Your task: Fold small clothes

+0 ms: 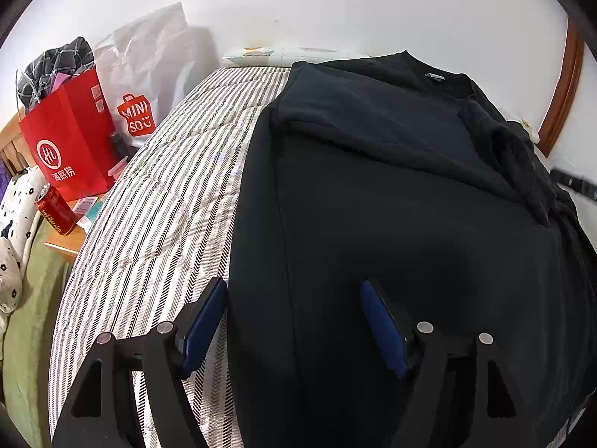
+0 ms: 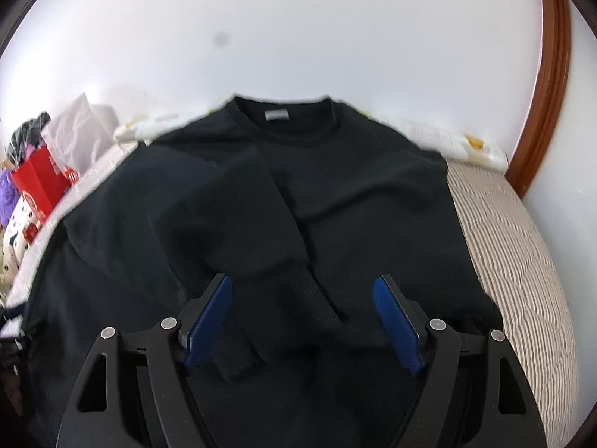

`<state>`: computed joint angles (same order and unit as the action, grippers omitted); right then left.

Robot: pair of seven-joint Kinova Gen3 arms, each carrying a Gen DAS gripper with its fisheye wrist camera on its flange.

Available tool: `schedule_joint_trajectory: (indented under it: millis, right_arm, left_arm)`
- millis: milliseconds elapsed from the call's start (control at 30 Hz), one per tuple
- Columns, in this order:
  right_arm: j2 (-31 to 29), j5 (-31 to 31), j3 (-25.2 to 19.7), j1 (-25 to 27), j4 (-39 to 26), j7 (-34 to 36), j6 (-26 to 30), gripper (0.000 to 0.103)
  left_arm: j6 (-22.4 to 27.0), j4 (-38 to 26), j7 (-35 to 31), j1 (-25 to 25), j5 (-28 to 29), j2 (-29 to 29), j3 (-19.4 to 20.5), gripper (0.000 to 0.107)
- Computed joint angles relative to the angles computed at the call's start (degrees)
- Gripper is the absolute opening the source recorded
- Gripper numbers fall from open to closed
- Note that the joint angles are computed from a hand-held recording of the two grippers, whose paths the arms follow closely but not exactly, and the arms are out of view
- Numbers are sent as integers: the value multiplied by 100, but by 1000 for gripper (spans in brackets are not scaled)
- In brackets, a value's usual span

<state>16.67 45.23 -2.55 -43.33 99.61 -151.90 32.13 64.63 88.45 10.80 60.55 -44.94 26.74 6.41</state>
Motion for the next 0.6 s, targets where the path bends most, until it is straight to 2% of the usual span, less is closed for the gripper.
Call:
schedule_joint_trajectory:
  millis: [67, 200, 267, 333, 433, 500, 600]
  right_arm:
    - [102, -30, 12, 21, -4, 34, 60, 71]
    - [324, -192, 47, 111, -45, 216, -155, 64]
    - [458, -81, 243, -88, -118, 40, -114, 53]
    - [451, -190, 157, -51, -180, 236, -108, 6]
    - [316, 35, 232, -398, -285, 182, 167, 6]
    - [236, 65, 122, -421, -387, 205, 219, 6]
    - [236, -158, -121, -373, -811, 516, 201, 6]
  left_arm:
    - [8, -7, -4, 0, 2, 5, 1, 73]
    - [17, -20, -3, 3, 6, 12, -1, 73]
    - [1, -8, 3, 2, 2, 7, -3, 74]
    - [-31, 22, 16, 3, -14, -8, -2, 74]
    - [-63, 41, 11, -4, -27, -15, 5, 75]
    - [-18, -5, -40, -2, -14, 11, 11, 75]
    - [-237, 196, 80, -21, -39, -132, 8, 75]
